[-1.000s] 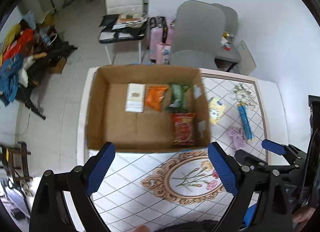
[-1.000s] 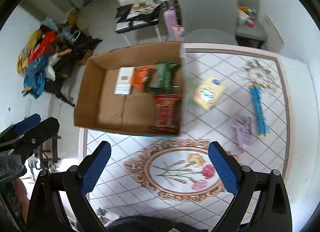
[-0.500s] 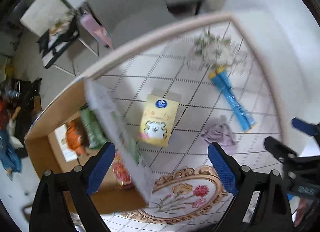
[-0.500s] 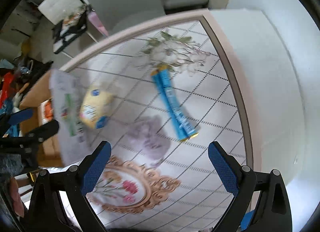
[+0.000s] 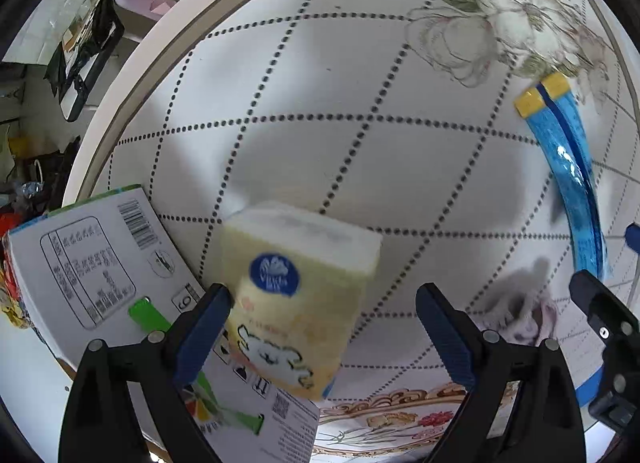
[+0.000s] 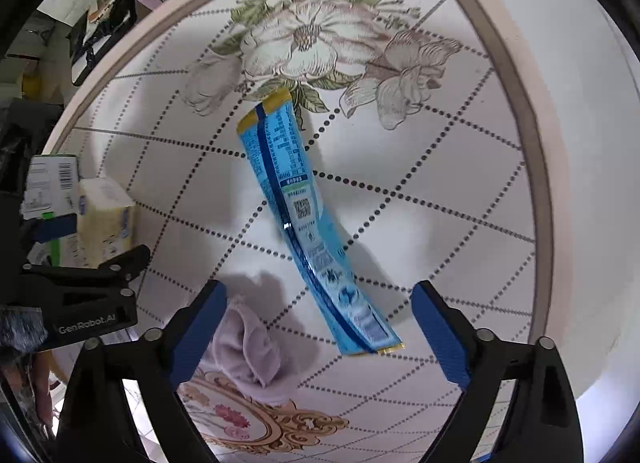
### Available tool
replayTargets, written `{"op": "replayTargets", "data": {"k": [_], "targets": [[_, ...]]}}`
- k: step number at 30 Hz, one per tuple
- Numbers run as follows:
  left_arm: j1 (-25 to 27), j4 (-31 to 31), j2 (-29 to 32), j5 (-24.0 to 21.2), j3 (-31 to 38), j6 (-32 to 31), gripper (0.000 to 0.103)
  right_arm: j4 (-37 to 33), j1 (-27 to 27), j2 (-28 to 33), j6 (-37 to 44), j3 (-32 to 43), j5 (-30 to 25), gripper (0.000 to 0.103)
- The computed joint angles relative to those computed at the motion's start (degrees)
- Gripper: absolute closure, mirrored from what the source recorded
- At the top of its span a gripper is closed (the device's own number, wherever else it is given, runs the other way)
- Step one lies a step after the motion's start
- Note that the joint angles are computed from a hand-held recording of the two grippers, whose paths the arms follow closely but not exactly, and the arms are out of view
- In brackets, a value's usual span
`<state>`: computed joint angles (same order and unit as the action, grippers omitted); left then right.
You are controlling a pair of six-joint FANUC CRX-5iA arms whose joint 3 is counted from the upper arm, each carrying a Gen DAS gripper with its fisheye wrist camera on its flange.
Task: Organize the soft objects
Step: 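Grasp the yellow tissue pack with the left tool while the right tool grasps the blue stick, then carry the tissue pack and blue stick into the box and release both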
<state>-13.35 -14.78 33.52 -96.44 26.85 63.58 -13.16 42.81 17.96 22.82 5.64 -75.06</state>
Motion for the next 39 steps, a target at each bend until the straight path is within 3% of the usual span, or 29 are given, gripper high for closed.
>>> {"op": "replayTargets", "data": {"k": [3, 5, 7, 9, 11, 15, 24, 28, 33, 39], "targets": [[0.74, 1.66, 1.42, -1.40, 1.24, -0.26, 0.009, -1.40, -0.41, 1.59, 1.16, 0.89, 0.71, 0.023], [0.63, 0.85, 1.63, -0.97, 1.03, -0.39, 0.019, -1.59, -0.33, 2.52, 1.42, 1.56, 0.48, 0.026], [0.58, 0.11, 2.15, -1.13, 0.82, 0.04, 0.032, -1.94, -0.21, 3.65, 1.34, 2.51, -0.21, 0.037], [1.79, 2.49, 2.22, -1.32, 0.54, 1.00, 0.040, -1.74, 0.15, 4.60, 0.67, 3.27, -1.27, 0.057], [2.03, 3.07, 1.60, -0.71, -0.73, 2.65, 0.041, -0.60, 0.90, 5.11, -0.36, 3.54, -2.23, 0.070], [2.26, 4.24, -1.33, 1.36, -3.55, 3.11, 0.042, -0.12, 1.71, 4.94, -1.58, 3.45, -2.74, 0.085], [7.75, 19.98, -14.36, 3.67, -11.61, 1.29, 0.041, 6.63, 5.64, -1.55, -7.71, 2.90, -2.68, 0.087], [13.88, 27.13, -21.66, 3.27, -15.18, -1.65, 0.041, 10.61, 8.66, -4.93, -9.80, 4.83, -2.50, 0.087], [21.71, 31.55, -26.57, 1.02, -15.29, -4.04, 0.041, 13.26, 12.90, -6.97, -9.18, 9.62, -3.27, 0.087], [32.63, 32.57, -30.06, -0.39, -15.44, -8.31, 0.041, 12.12, 17.15, 0.07, -5.10, 23.24, -4.22, 0.087]]}}
